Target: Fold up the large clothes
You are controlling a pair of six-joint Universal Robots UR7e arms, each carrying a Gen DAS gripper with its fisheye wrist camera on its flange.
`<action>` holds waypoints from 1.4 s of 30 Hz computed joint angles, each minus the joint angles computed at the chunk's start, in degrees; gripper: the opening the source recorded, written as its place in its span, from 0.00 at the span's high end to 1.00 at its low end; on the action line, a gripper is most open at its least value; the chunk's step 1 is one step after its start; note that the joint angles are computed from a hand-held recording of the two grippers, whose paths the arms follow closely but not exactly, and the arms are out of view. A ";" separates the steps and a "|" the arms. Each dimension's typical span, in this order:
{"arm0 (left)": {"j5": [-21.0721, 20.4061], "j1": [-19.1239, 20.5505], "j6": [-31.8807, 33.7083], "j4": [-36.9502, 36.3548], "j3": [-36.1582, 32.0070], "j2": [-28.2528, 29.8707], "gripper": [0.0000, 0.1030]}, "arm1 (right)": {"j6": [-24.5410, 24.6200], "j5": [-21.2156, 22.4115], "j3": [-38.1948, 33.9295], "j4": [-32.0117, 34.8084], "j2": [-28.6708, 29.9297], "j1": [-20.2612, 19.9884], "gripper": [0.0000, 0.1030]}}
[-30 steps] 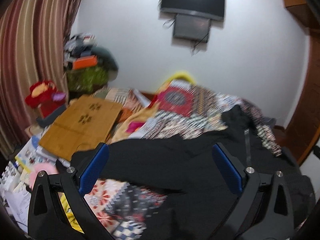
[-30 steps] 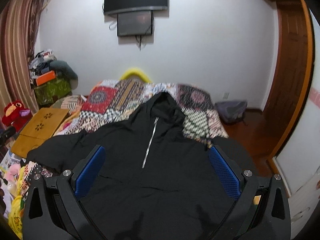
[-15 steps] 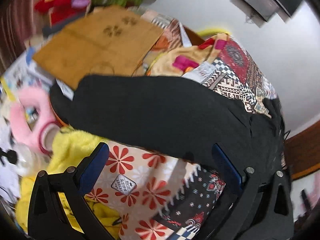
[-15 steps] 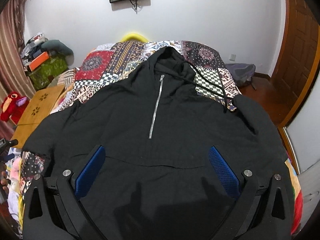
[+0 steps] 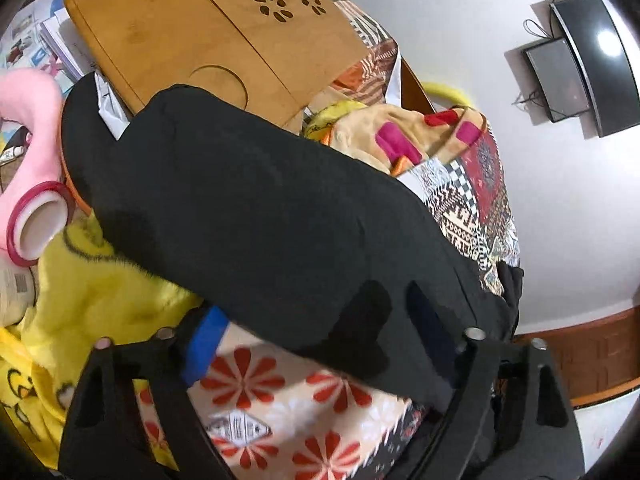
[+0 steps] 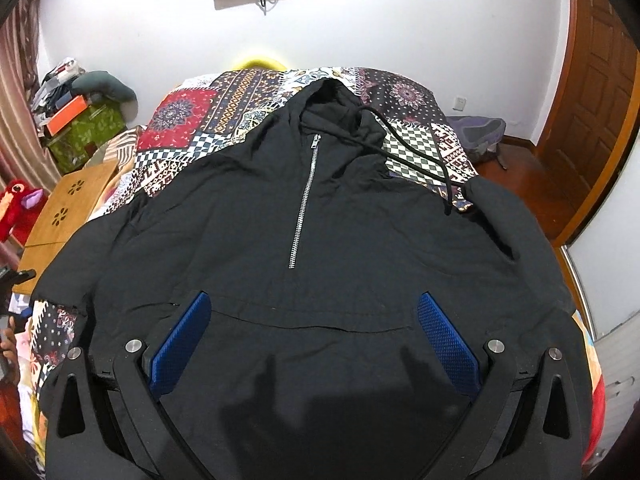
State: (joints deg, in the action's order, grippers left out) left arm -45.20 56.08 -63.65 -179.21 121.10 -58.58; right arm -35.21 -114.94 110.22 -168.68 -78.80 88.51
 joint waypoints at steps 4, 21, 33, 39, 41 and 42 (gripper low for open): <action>4.21 0.14 -1.13 6.10 -1.69 -0.29 0.53 | 0.14 -0.10 -0.03 -0.03 -0.01 0.19 0.00; 24.24 -11.43 13.99 21.96 -16.99 3.66 0.95 | -7.38 2.04 2.03 -4.05 -2.51 -0.19 0.00; 12.30 -15.82 44.43 6.32 -42.14 22.31 0.96 | -6.01 6.45 1.96 -2.13 -6.05 -3.88 0.00; 5.73 -15.49 45.46 14.00 -54.03 31.05 0.96 | -6.54 7.56 1.73 -3.24 -7.39 -5.64 0.00; 3.88 -15.37 44.91 16.40 -56.48 33.52 0.96 | -6.48 7.80 1.47 -2.86 -7.60 -6.10 0.00; 2.56 -15.10 44.19 18.65 -57.99 34.85 0.96 | -6.53 7.88 1.45 -2.80 -7.73 -6.28 0.00</action>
